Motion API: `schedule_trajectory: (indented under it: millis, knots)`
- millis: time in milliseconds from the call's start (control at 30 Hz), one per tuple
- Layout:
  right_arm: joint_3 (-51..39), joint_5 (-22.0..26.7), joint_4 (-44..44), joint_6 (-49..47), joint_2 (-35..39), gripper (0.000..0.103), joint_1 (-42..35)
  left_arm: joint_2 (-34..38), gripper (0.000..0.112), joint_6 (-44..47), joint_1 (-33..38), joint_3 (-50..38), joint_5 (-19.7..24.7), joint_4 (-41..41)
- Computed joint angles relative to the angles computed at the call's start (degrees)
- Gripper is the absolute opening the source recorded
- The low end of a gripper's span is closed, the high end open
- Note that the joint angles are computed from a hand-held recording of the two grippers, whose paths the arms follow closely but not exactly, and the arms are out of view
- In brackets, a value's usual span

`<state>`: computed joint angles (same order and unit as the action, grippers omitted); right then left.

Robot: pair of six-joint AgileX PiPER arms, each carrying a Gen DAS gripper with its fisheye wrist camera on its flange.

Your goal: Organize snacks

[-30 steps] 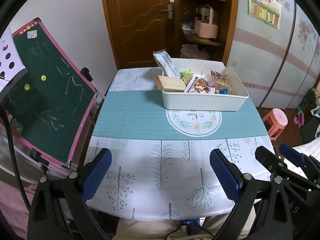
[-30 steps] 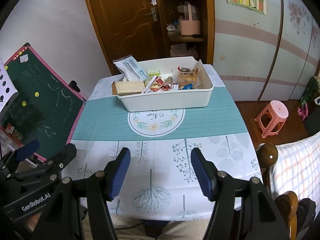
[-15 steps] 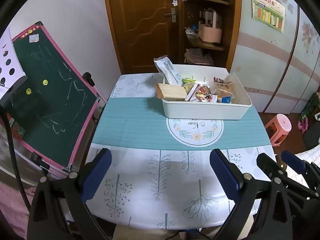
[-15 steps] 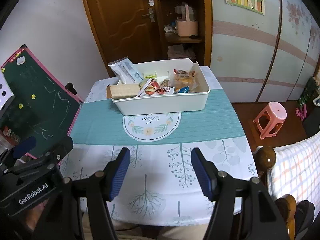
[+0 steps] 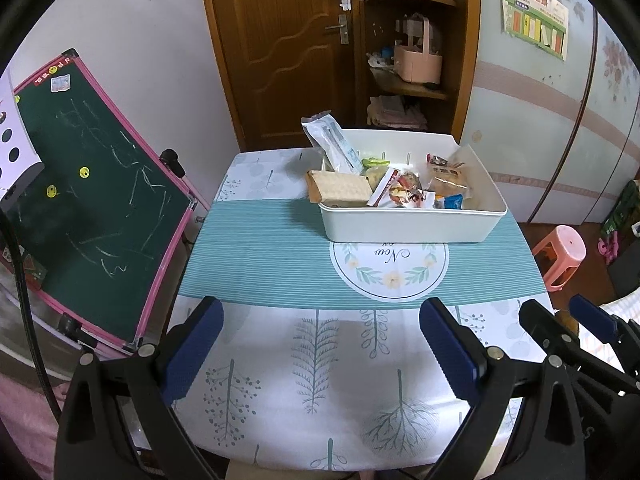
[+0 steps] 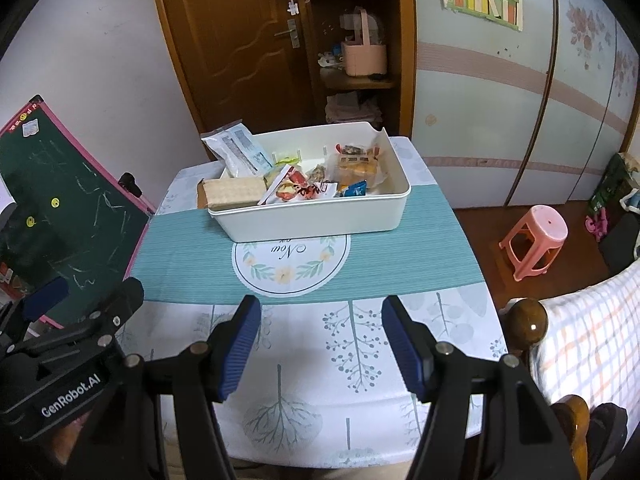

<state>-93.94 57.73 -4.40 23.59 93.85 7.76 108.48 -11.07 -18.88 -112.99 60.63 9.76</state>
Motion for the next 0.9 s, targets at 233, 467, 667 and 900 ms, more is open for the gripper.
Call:
schedule_trajectory:
  millis: [233, 467, 667, 900]
  knots:
    - [-0.2, -0.4, 0.1, 0.0, 0.8, 0.064, 0.1, 0.6, 0.098, 1.0, 0.9, -0.2, -0.2, -1.1]
    - [-0.1, -0.3, 0.4, -0.2, 1.2, 0.064, 0.1, 1.0, 0.098, 1.1, 1.3, 0.4, -0.7, -1.3]
    - [-0.3, 0.1, 1.0, -0.6, 1.6, 0.064, -0.3, 1.0, 0.098, 0.9, 1.0, 0.5, -0.8, -1.2]
    - [0.2, 0.0, 1.6, -0.8, 1.6, 0.064, -0.5, 1.1, 0.098, 0.9, 0.9, 0.5, -0.7, -1.2]
